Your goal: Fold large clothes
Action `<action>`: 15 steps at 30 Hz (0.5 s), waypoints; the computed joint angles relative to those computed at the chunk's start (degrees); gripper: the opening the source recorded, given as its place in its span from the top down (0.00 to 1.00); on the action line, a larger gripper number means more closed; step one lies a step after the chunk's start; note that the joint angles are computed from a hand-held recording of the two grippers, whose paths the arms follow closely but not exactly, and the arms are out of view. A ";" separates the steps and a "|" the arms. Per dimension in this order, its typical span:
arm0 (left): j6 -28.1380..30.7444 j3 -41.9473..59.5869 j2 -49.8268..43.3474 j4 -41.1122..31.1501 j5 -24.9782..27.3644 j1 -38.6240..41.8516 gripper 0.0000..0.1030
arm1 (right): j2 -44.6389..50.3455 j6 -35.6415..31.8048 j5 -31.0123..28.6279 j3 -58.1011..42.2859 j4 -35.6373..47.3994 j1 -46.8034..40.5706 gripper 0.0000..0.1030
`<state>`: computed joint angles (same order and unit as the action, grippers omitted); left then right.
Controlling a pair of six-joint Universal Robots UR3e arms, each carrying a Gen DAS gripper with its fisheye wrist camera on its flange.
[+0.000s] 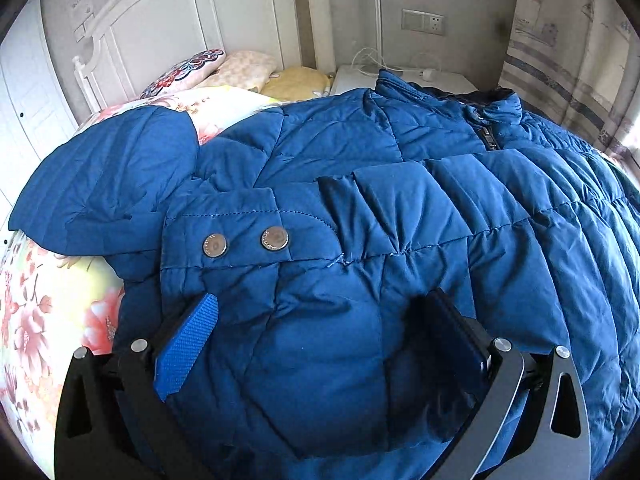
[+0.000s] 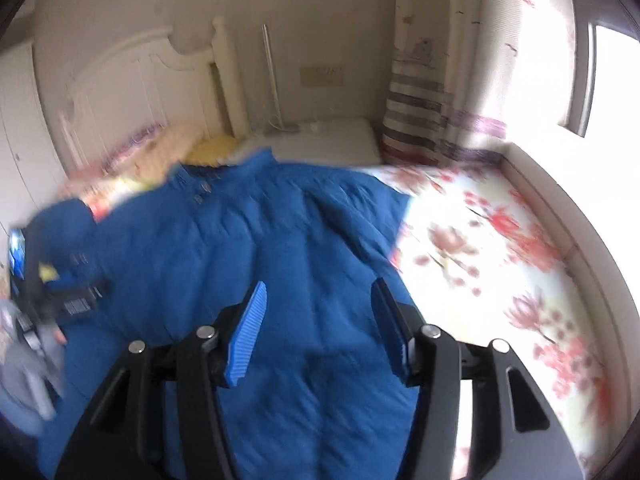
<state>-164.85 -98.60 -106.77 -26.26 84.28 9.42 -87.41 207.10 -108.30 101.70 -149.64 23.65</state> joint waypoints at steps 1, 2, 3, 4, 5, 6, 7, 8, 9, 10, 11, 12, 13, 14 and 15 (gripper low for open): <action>-0.03 -0.17 -0.01 0.17 -0.50 0.25 0.04 | 2.93 -1.92 1.28 -2.97 0.69 -0.27 0.48; 0.25 -0.90 0.60 0.20 -1.01 0.77 0.04 | 5.98 -3.49 1.63 -6.10 1.88 -0.19 0.48; 0.18 -0.89 0.59 0.21 -1.36 0.89 0.04 | 9.61 -4.90 1.53 -9.76 3.93 0.15 0.48; 0.22 -1.02 0.74 0.24 -1.69 1.06 0.04 | 12.97 -6.17 1.92 -13.06 6.13 0.24 0.48; 0.25 -1.35 0.90 0.50 -2.01 1.19 0.04 | 15.19 -7.16 2.72 -15.09 7.83 -0.02 0.45; 0.39 -1.58 1.06 0.59 -2.28 1.31 0.04 | 17.36 -7.56 3.42 -17.24 10.92 -0.33 0.44; 0.43 -1.63 1.14 0.63 -2.38 1.36 0.04 | 18.16 -7.42 4.32 -17.72 11.80 -0.73 0.44; 0.37 -1.57 1.08 0.66 -2.47 1.36 0.04 | 17.66 -6.64 5.59 -17.55 12.11 -1.30 0.44; 0.28 -1.23 0.83 0.53 -2.41 1.24 0.04 | 17.17 -6.19 6.67 -18.63 14.45 -1.83 0.44; 0.28 -1.06 0.71 0.40 -2.27 1.18 0.04 | 17.09 -6.14 6.73 -19.72 16.02 -2.07 0.44; 0.29 -0.82 0.54 0.30 -1.80 0.94 0.04 | 16.89 -6.30 5.39 -20.95 16.93 -2.09 0.44; 0.33 -0.66 0.38 0.33 -1.44 0.76 0.04 | 16.94 -6.75 4.36 -21.71 16.44 -2.26 0.44; 0.29 -0.48 0.22 0.34 -1.05 0.50 0.04 | 17.37 -7.00 3.39 -22.75 15.77 -2.37 0.44; 0.33 -0.50 0.21 0.37 -0.95 0.47 0.04 | 18.34 -7.33 2.31 -25.19 15.69 -3.22 0.44; 0.25 -0.37 0.11 0.33 -1.05 0.48 0.04 | 18.83 -7.77 2.43 -26.35 15.45 -4.16 0.44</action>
<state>-164.60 -98.97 -106.66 -25.93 83.23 9.89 -68.58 199.34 -105.87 75.35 -134.19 19.49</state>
